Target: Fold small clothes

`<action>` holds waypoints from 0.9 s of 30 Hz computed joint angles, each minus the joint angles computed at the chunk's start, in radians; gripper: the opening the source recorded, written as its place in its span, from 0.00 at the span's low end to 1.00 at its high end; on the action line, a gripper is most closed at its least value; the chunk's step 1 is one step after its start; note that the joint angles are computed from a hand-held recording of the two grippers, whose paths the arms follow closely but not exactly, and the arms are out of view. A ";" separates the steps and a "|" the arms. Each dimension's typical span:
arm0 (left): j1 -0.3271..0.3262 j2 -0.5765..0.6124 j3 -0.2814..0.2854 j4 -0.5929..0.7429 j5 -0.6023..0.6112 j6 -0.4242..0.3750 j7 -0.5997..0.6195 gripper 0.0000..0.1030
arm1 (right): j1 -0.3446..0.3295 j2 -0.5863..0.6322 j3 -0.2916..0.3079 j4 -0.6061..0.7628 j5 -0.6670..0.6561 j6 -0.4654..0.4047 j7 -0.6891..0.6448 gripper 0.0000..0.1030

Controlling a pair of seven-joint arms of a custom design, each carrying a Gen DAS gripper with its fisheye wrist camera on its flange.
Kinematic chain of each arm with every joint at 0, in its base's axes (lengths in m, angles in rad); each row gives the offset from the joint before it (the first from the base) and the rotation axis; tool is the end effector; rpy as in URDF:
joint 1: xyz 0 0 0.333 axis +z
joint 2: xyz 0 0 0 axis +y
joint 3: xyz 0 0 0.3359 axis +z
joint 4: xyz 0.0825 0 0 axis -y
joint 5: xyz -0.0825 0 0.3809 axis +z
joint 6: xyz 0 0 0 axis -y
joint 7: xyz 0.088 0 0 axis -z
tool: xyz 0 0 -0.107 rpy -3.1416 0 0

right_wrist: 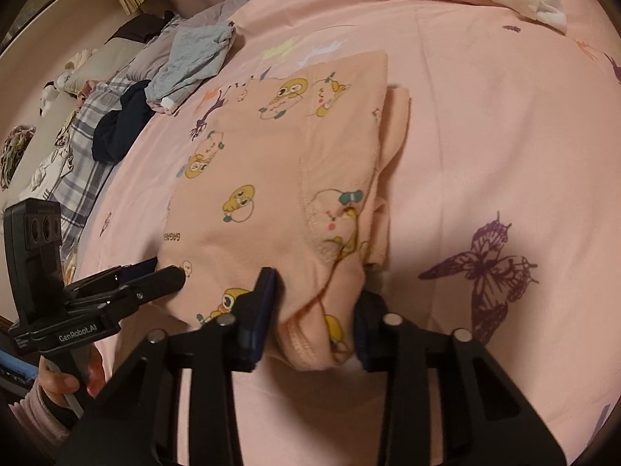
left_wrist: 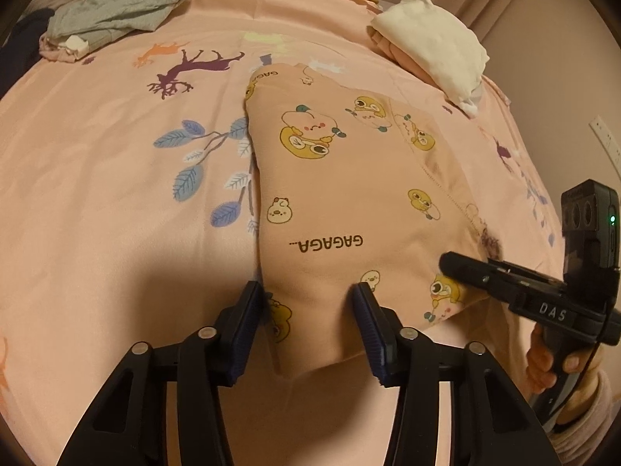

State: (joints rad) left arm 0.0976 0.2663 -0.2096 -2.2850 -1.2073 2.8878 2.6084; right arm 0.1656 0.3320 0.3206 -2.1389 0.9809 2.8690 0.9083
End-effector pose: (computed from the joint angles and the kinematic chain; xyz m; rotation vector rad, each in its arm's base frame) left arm 0.5385 -0.0051 0.2720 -2.0844 2.0706 -0.8665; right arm 0.5480 0.2295 0.3013 -1.9554 1.5942 0.1142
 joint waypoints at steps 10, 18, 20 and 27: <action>-0.006 0.002 -0.010 -0.014 0.000 0.062 0.006 0.39 | -0.020 -0.008 0.013 -0.019 0.030 0.018 -0.028 0.23; 0.003 -0.021 -0.003 -0.041 0.000 0.066 -0.003 0.39 | -0.005 -0.044 -0.022 -0.046 0.121 -0.006 -0.061 0.25; 0.002 -0.029 -0.001 -0.049 -0.004 0.068 -0.005 0.39 | 0.002 -0.054 -0.033 -0.053 0.135 -0.012 -0.064 0.26; -0.011 -0.054 0.003 -0.067 -0.024 0.106 0.008 0.39 | 0.042 -0.072 -0.064 -0.061 0.118 0.010 -0.048 0.29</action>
